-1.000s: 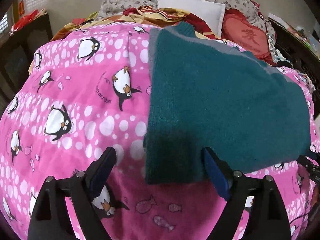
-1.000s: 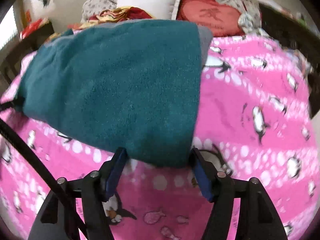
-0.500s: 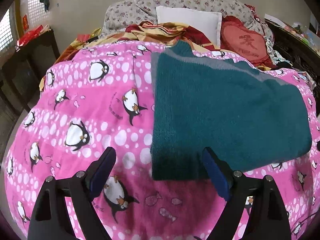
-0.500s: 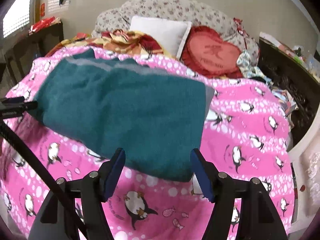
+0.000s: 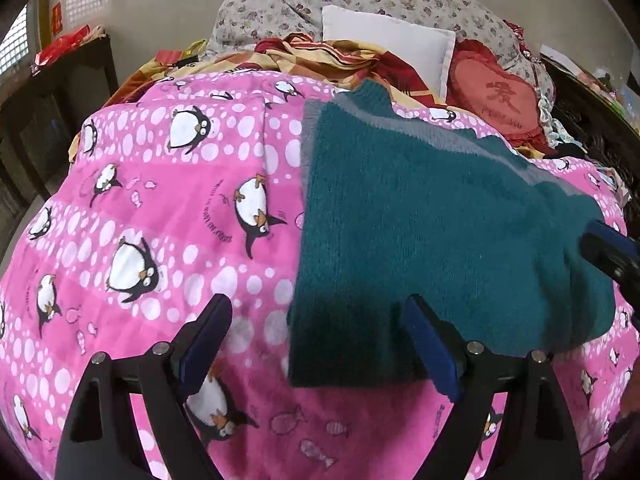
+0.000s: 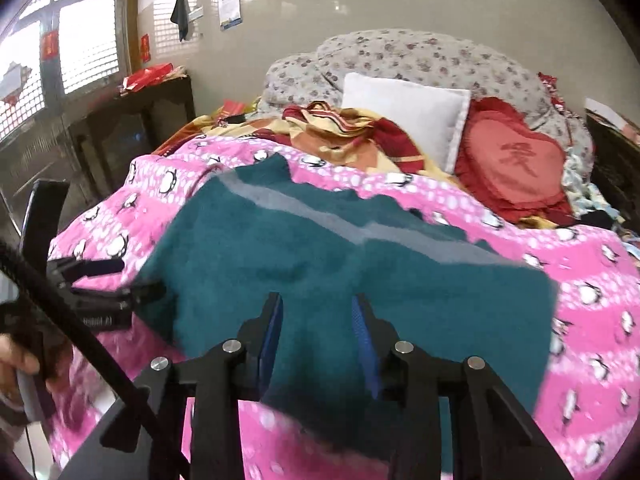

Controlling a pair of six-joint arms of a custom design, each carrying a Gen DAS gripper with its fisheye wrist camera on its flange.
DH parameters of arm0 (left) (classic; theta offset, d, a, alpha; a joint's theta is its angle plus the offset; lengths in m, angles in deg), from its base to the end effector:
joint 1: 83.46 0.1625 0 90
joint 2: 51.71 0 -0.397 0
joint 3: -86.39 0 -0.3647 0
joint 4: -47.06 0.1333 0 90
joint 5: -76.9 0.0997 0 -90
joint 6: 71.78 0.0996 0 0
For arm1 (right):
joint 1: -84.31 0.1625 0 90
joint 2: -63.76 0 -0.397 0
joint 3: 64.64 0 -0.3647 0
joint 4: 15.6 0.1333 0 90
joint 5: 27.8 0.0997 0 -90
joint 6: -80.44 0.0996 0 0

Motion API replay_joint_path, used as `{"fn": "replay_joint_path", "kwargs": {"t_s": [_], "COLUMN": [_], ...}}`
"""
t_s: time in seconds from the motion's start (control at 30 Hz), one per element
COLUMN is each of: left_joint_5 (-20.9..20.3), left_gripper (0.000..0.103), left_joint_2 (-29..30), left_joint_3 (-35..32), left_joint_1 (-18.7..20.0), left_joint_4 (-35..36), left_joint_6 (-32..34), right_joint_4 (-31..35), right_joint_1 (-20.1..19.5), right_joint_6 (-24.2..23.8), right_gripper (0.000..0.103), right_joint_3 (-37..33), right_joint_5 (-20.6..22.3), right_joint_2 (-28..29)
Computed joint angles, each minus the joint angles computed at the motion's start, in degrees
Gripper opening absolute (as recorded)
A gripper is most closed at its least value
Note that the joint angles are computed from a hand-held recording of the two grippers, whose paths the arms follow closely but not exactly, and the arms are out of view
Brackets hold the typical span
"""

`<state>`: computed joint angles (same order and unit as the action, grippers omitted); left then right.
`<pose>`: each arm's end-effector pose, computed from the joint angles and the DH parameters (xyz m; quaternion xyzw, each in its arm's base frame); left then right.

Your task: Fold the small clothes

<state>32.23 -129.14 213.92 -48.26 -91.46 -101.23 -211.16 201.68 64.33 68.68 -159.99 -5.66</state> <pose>-0.2240 -0.4078 0.1975 0.2076 0.8990 -0.2490 0.2943 0.2537 -0.3456 0.2178 0.2041 -0.8574 0.3632 0.3022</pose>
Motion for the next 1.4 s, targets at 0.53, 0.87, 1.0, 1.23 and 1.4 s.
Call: {"fn": "replay_joint_path", "kwargs": {"t_s": [0.53, 0.87, 1.0, 1.23, 1.4], "left_joint_5": [-6.02, -12.97, -15.10, -17.41, -20.94], "left_gripper": [0.087, 0.089, 0.091, 0.096, 0.097], "left_joint_2": [2.17, 1.39, 2.87, 5.89, 9.05], "left_joint_3": [-2.19, -4.23, -5.13, -6.07, -9.09], "left_joint_1": [3.90, 10.10, 11.72, 12.70, 14.48], "left_joint_4": [-7.46, -10.50, -10.44, -16.56, -16.97], "left_joint_6": [2.79, 1.01, 1.37, 5.13, 7.09], "right_joint_4": [-1.58, -0.50, 2.61, 4.51, 4.91], "right_joint_1": [-7.32, -6.91, -8.72, -10.46, -10.73], "right_joint_6": [1.97, 2.46, 4.05, 5.16, 4.58], "right_gripper": [0.043, 0.050, 0.052, 0.063, 0.063], "right_joint_3": [-2.38, -4.48, -6.17, -7.05, -7.67], "right_joint_5": [4.78, 6.43, 9.47, 12.36, 12.31], "right_joint_2": [2.22, 1.76, 1.10, 0.77, 1.14]}}
